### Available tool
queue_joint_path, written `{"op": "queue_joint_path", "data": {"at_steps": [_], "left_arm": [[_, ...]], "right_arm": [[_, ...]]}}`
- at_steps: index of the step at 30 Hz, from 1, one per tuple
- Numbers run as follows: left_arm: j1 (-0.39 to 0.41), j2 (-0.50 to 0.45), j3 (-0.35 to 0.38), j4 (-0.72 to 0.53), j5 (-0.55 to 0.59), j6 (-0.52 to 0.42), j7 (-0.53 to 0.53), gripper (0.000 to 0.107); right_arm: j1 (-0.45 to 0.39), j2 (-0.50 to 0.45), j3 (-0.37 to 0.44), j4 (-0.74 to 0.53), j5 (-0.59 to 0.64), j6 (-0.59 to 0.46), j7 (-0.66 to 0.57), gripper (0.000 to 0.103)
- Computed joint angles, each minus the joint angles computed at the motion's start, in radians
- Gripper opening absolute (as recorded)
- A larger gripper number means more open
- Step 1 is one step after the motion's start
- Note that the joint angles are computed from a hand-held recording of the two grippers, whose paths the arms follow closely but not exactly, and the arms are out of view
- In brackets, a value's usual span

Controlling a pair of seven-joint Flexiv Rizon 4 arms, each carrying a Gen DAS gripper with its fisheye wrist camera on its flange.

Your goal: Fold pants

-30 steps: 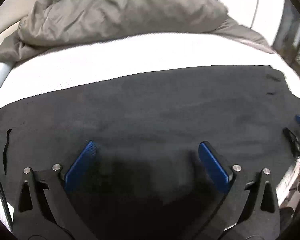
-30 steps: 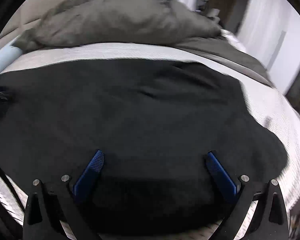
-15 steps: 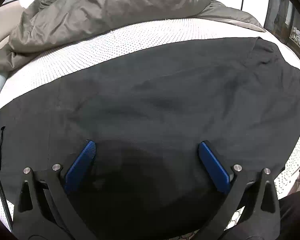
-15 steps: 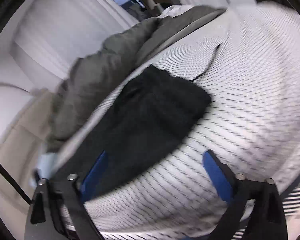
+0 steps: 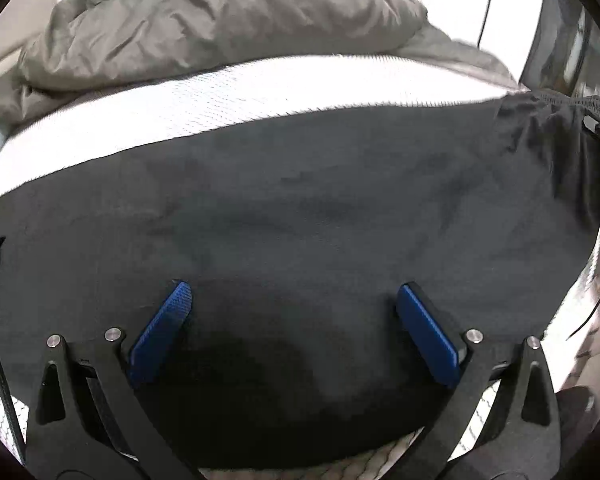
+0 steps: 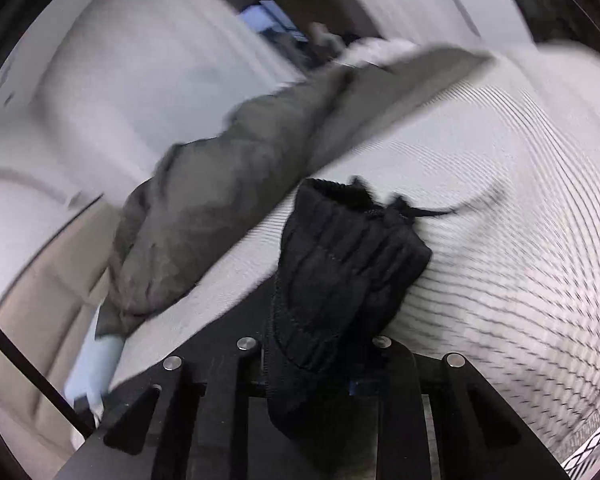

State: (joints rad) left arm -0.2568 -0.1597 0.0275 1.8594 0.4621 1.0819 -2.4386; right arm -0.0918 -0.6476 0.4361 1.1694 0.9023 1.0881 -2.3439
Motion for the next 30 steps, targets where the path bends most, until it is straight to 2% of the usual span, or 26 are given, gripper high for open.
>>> {"op": "queue_joint_path", "data": {"at_steps": [3, 6, 8, 11, 15, 17, 18, 19, 23, 27, 28, 30], "left_arm": [[0.022, 0.081, 0.032, 0.082, 0.026, 0.063, -0.085, 0.102], [0.074, 0.178, 0.054, 0.188, 0.072, 0.132, -0.213, 0.102], [0.109, 0.225, 0.06, 0.249, 0.07, 0.161, -0.235, 0.102], [0.159, 0.283, 0.06, 0.324, 0.067, 0.163, -0.259, 0.102], [0.223, 0.331, 0.064, 0.403, 0.033, 0.217, -0.264, 0.102], [0.262, 0.354, 0.05, 0.423, 0.039, 0.225, -0.284, 0.102], [0.276, 0.36, 0.043, 0.431, 0.034, 0.231, -0.282, 0.102], [0.291, 0.364, 0.034, 0.438, 0.032, 0.234, -0.282, 0.102], [0.349, 0.366, -0.031, 0.436, 0.036, 0.225, -0.279, 0.102], [0.347, 0.327, -0.066, 0.418, -0.009, 0.288, -0.233, 0.102], [0.332, 0.311, -0.07, 0.412, -0.025, 0.311, -0.197, 0.102], [0.323, 0.291, -0.096, 0.381, -0.015, 0.289, -0.165, 0.102]], "right_arm": [[0.033, 0.084, 0.038, 0.072, -0.007, 0.03, -0.112, 0.02], [0.13, 0.129, 0.031, 0.122, -0.063, 0.074, -0.172, 0.02], [0.182, 0.149, 0.047, 0.164, -0.095, 0.083, -0.226, 0.02], [0.271, 0.135, 0.054, 0.158, -0.144, 0.046, -0.228, 0.02], [0.399, 0.088, 0.04, 0.154, -0.254, 0.012, -0.219, 0.021], [0.437, 0.061, 0.024, 0.152, -0.326, -0.058, -0.185, 0.031], [0.452, 0.045, 0.013, 0.149, -0.364, -0.115, -0.159, 0.044], [0.448, 0.036, 0.016, 0.151, -0.373, -0.14, -0.159, 0.056], [0.371, 0.045, 0.063, 0.167, -0.315, -0.204, -0.252, 0.064], [0.247, 0.074, 0.086, 0.179, -0.158, -0.233, -0.371, 0.079], [0.224, 0.078, 0.082, 0.181, -0.118, -0.231, -0.39, 0.081], [0.232, 0.063, 0.042, 0.168, -0.094, -0.212, -0.365, 0.082]]}}
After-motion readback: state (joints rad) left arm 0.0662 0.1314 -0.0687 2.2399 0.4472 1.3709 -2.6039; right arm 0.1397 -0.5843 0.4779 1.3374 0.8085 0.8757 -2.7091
